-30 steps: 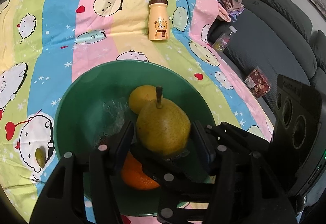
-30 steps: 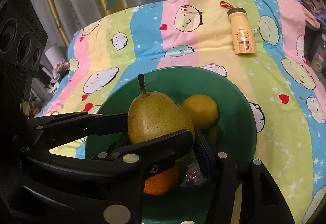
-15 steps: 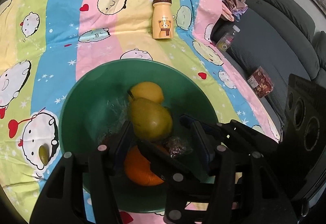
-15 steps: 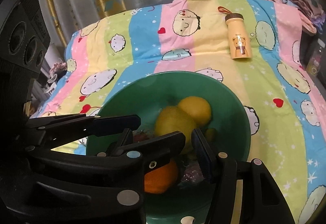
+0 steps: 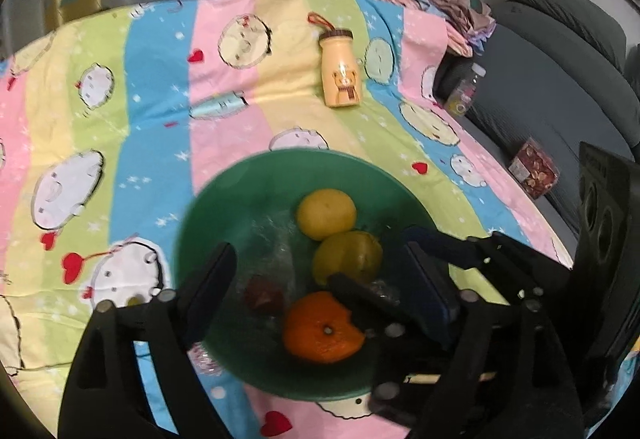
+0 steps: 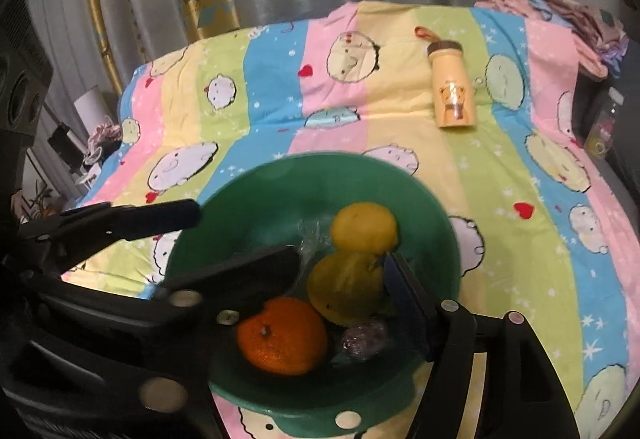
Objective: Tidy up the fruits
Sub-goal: 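Open the right gripper to release the pear in the basin, then lift the right tool away and move it toward the small green fruit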
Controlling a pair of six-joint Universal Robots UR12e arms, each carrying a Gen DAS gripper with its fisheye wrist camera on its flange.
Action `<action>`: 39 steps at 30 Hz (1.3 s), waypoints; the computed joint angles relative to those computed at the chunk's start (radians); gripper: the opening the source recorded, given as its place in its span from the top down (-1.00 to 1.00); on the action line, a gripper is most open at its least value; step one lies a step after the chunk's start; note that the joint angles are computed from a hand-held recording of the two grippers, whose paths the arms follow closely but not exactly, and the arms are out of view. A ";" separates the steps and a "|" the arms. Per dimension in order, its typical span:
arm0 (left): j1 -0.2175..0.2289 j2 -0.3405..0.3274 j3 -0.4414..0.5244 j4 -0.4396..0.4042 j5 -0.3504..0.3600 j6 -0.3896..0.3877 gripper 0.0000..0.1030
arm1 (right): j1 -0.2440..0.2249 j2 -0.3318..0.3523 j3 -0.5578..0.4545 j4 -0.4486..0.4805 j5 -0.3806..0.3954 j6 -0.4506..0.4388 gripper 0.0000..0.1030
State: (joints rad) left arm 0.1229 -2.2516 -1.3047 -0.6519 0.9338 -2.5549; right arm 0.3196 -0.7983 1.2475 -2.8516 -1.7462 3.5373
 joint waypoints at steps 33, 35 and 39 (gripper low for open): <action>0.186 0.031 -0.145 0.248 -0.015 -0.293 -0.99 | 0.043 -0.028 0.036 -0.149 0.090 -0.123 -0.66; 0.193 0.028 -0.147 0.241 -0.023 -0.292 -0.99 | 0.043 -0.027 0.036 -0.157 0.135 -0.143 -0.66; 0.208 0.018 -0.152 0.240 -0.041 -0.294 -0.99 | 0.050 -0.021 0.030 -0.124 0.209 -0.195 -0.66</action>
State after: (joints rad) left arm 0.3304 -2.2339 -1.4567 -0.4122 0.8927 -2.8492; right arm 0.3699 -0.8195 1.2771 -2.9752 -1.5367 3.3420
